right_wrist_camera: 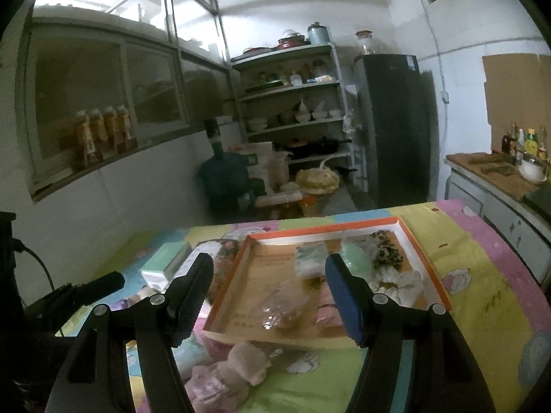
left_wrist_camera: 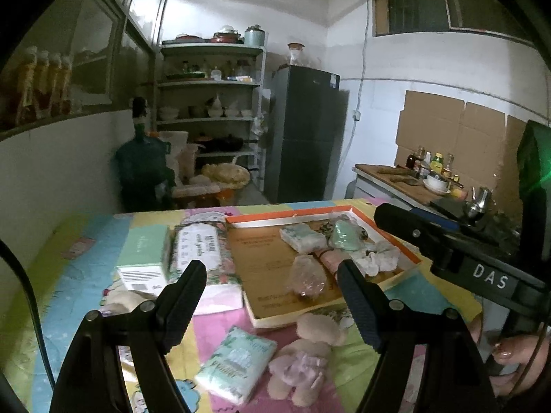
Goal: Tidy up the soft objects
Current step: 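Move both tools back over the items on the bed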
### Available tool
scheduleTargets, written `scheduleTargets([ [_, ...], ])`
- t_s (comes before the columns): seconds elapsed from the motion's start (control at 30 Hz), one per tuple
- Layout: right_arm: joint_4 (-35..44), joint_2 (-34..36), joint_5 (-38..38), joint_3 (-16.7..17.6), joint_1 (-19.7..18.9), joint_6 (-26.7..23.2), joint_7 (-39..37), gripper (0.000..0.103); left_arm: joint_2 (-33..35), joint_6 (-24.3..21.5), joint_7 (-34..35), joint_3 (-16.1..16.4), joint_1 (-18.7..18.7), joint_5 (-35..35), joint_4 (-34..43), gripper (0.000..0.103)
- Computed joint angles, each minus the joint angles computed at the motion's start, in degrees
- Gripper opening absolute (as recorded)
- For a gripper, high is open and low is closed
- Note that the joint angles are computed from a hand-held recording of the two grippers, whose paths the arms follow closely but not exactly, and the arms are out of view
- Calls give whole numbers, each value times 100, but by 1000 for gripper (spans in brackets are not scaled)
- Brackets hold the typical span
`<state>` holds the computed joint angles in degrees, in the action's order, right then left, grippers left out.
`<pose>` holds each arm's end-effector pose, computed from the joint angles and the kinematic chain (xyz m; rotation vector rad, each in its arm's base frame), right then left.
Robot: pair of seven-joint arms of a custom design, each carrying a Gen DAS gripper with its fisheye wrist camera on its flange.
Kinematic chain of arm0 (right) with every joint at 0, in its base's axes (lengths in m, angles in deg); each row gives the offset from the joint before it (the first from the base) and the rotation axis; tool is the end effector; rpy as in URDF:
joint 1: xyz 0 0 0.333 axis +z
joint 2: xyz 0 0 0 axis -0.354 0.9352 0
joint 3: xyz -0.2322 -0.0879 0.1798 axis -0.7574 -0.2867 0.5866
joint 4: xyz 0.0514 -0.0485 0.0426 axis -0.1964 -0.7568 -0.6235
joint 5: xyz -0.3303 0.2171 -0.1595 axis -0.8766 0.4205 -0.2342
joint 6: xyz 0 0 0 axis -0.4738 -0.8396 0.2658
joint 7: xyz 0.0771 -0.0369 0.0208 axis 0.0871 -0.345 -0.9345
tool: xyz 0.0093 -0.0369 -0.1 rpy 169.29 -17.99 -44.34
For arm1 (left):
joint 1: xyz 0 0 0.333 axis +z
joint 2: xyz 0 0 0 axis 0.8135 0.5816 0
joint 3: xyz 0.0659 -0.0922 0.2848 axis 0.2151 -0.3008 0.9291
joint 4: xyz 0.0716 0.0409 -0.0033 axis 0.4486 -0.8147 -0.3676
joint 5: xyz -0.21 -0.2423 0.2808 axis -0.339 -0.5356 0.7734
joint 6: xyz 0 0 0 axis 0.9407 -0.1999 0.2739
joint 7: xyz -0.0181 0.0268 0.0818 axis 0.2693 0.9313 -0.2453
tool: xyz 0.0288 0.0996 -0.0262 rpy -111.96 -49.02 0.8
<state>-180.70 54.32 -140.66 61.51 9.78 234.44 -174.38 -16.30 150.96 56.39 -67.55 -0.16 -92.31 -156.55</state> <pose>0.4593 0.4217 0.4807 -1.3285 1.5874 -0.8258 0.5200 -0.3485 0.4767 -1.2219 1.9968 -1.2859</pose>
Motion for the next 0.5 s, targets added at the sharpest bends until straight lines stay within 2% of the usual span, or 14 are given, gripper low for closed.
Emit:
scheduleTargets([
  [0.03, 11, 3, -10, 32, 33, -67, 9, 69, -51, 55, 87, 255, -264, -92, -72, 78],
  [0.13, 39, 8, -24, 79, 102, -126, 23, 69, -126, 225, 1020, 1170, -1331, -1132, -133, 78],
  [0.2, 98, 47, -40, 112, 162, -182, 22, 69, -169, 347, 1724, 1425, -1685, -1880, -117, 78],
  [0.27, 139, 71, -47, 128, 217, -241, 17, 69, -249, 499, 1971, 1339, -1644, -2094, -188, 78],
  [0.33, 182, 95, -74, 143, 276, -284, 49, 69, -348, 587, 1871, 1180, -1461, -1938, -308, 78],
  [0.5, 286, 174, -187, 194, 444, -466, 156, 69, -460, 947, 2123, 836, -1166, -2194, -470, 78],
])
